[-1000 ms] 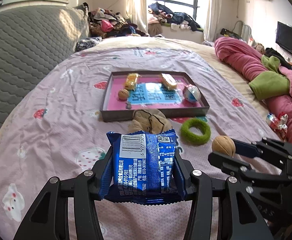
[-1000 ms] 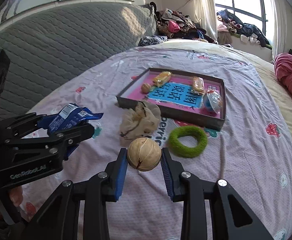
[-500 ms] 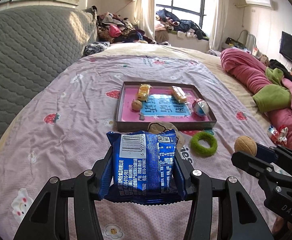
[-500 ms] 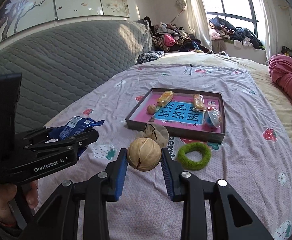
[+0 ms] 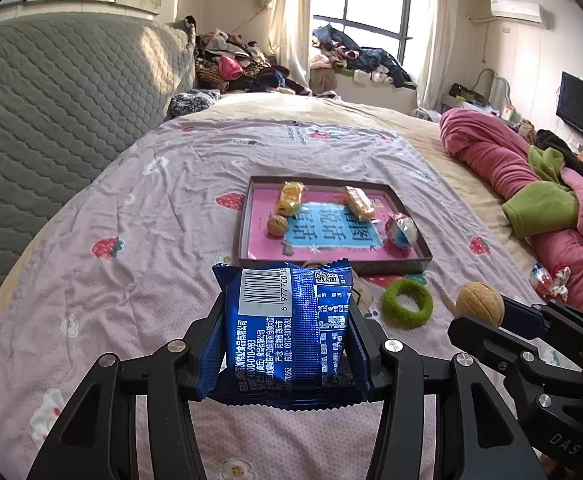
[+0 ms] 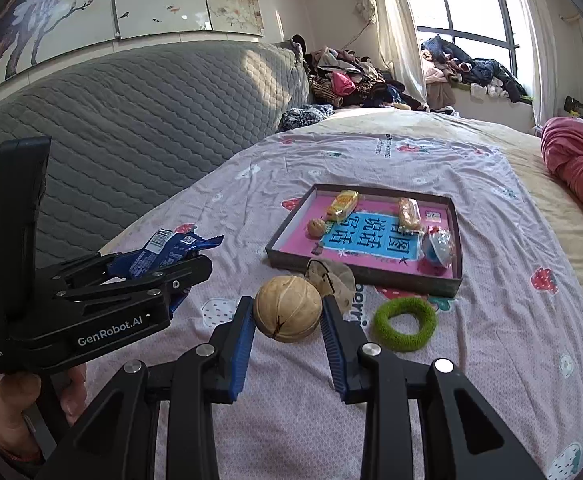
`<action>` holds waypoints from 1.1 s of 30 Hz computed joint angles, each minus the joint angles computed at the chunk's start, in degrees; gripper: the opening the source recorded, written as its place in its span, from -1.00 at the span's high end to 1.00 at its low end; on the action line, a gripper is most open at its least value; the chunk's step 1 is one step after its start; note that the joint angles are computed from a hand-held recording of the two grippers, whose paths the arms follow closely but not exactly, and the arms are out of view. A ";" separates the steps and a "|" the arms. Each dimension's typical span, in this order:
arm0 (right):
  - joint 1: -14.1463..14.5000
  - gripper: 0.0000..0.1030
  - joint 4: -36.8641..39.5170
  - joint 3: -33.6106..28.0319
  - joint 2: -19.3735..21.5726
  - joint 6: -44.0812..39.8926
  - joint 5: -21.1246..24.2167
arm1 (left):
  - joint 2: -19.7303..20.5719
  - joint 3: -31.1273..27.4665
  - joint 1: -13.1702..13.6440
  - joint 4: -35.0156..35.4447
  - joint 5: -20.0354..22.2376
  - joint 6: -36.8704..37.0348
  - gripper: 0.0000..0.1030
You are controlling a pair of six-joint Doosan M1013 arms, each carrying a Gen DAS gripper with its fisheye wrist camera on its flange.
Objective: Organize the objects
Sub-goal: 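Carry the blue packet with the left tool while the right tool carries the nut to the tray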
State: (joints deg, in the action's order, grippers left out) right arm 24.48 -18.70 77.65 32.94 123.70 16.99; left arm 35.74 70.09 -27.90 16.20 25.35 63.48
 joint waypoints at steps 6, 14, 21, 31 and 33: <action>-0.19 0.34 -2.54 -2.75 0.60 1.39 1.47 | 0.83 -3.12 0.55 -0.14 0.57 0.94 -0.04; -0.90 0.34 -4.58 -7.76 1.90 1.35 3.56 | 3.29 -9.61 1.35 -2.88 2.74 4.87 -0.04; -1.70 0.34 -5.83 -12.25 3.46 1.20 4.22 | 6.70 -16.99 1.68 -5.44 5.51 8.65 -0.04; -3.29 0.34 -3.27 -21.27 7.52 -2.59 5.61 | 14.39 -32.91 1.79 -5.20 10.39 11.63 -0.05; -3.71 0.34 -2.88 -22.53 8.46 -2.51 4.95 | 16.32 -36.36 1.81 -5.66 11.65 12.40 -0.05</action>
